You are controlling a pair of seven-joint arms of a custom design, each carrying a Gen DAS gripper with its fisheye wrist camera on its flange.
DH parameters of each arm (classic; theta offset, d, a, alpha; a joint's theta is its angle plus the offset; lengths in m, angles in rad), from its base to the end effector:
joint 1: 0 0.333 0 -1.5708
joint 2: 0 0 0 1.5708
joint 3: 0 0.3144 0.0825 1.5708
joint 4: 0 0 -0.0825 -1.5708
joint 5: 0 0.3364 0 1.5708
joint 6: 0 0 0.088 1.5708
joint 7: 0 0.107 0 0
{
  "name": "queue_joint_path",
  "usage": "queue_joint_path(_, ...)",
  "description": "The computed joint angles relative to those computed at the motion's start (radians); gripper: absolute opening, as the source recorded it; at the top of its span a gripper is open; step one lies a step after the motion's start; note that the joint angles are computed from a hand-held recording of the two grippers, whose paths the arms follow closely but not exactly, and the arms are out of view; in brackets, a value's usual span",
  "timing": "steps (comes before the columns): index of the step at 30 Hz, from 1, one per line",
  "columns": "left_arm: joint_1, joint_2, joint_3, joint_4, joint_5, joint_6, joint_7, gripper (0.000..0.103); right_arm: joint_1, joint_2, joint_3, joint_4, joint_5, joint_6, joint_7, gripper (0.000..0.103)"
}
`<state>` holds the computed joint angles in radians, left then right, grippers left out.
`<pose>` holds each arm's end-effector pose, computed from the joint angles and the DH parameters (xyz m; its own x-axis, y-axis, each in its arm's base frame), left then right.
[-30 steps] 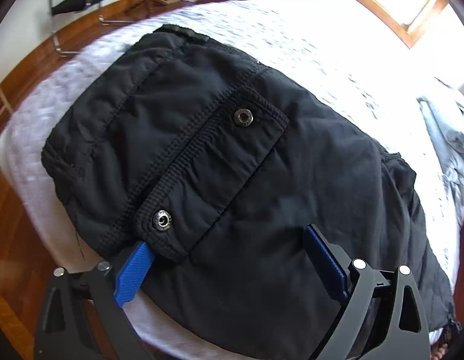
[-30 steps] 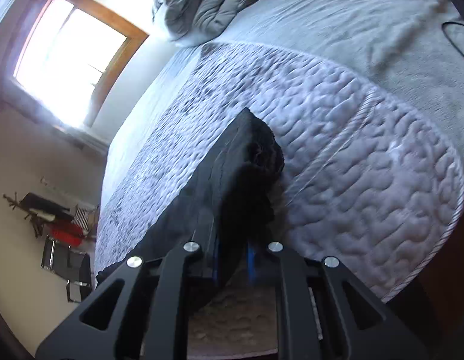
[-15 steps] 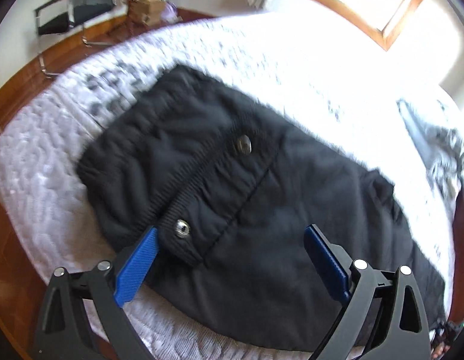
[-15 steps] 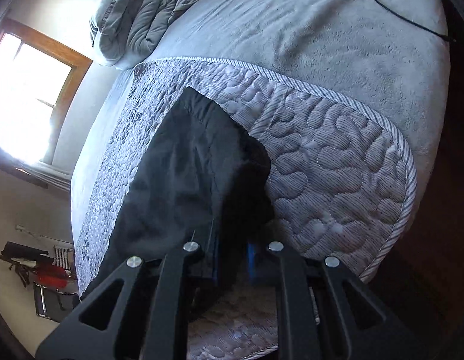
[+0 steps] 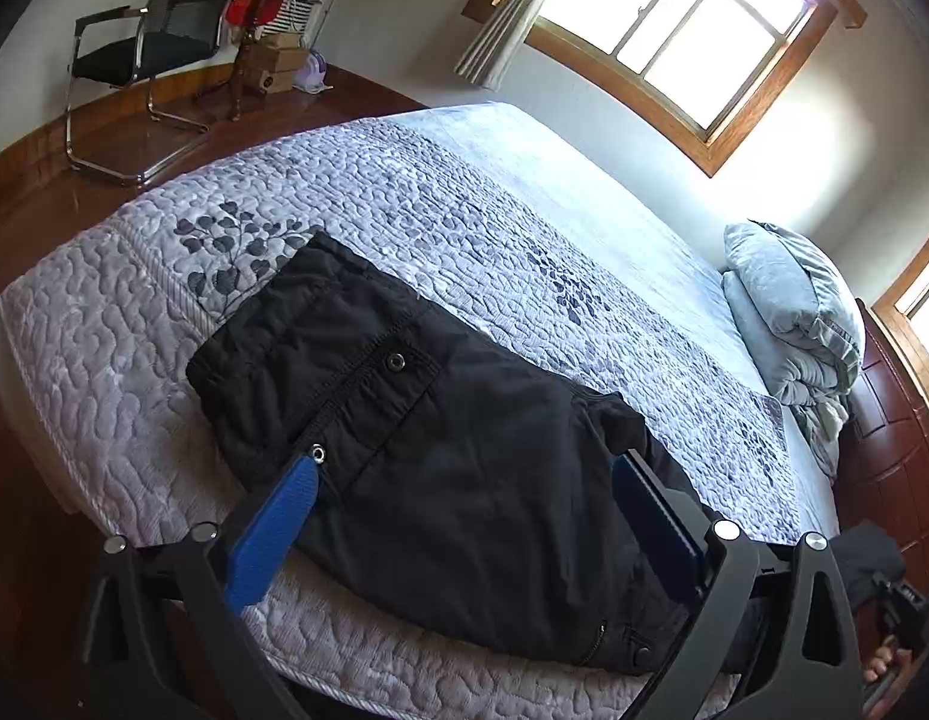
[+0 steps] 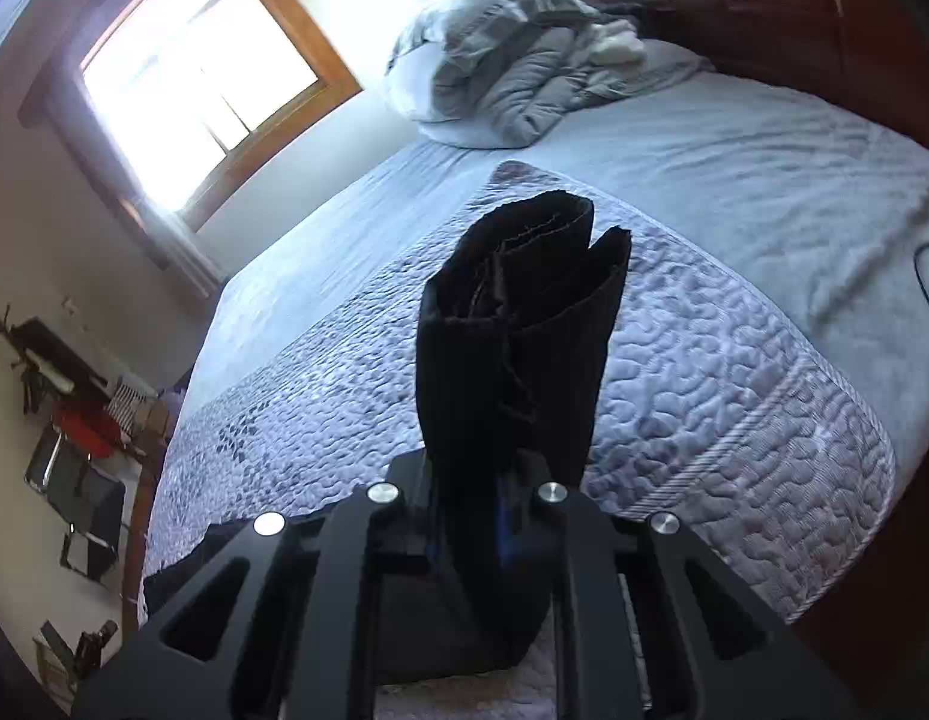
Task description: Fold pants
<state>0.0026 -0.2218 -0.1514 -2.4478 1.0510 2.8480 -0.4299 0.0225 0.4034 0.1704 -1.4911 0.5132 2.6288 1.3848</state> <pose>0.4342 -0.1144 0.4586 0.6047 -0.6578 0.4491 -0.3756 -0.7327 -0.5675 0.6731 0.0960 0.5399 0.1418 -0.8988 -0.4148 -0.7622 0.1683 -0.6251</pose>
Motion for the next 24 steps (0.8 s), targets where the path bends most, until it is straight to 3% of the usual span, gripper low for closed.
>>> queue_joint_path(8,-0.007,-0.048,-0.009,-0.038,0.008,-0.007,-0.018,0.099,0.12,0.004,0.055,0.042,-0.086,-0.041,-0.086,0.012)
queue_joint_path(18,-0.004,-0.097,-0.003,-0.115,-0.024,0.018,-0.043,0.099,0.27,0.066,0.049,0.082,-0.21,-0.138,-0.047,0.012)
queue_joint_path(24,0.0,-0.115,-0.005,-0.139,-0.036,0.02,-0.046,0.099,0.302,0.075,0.054,0.035,-0.246,-0.159,-0.034,0.012)
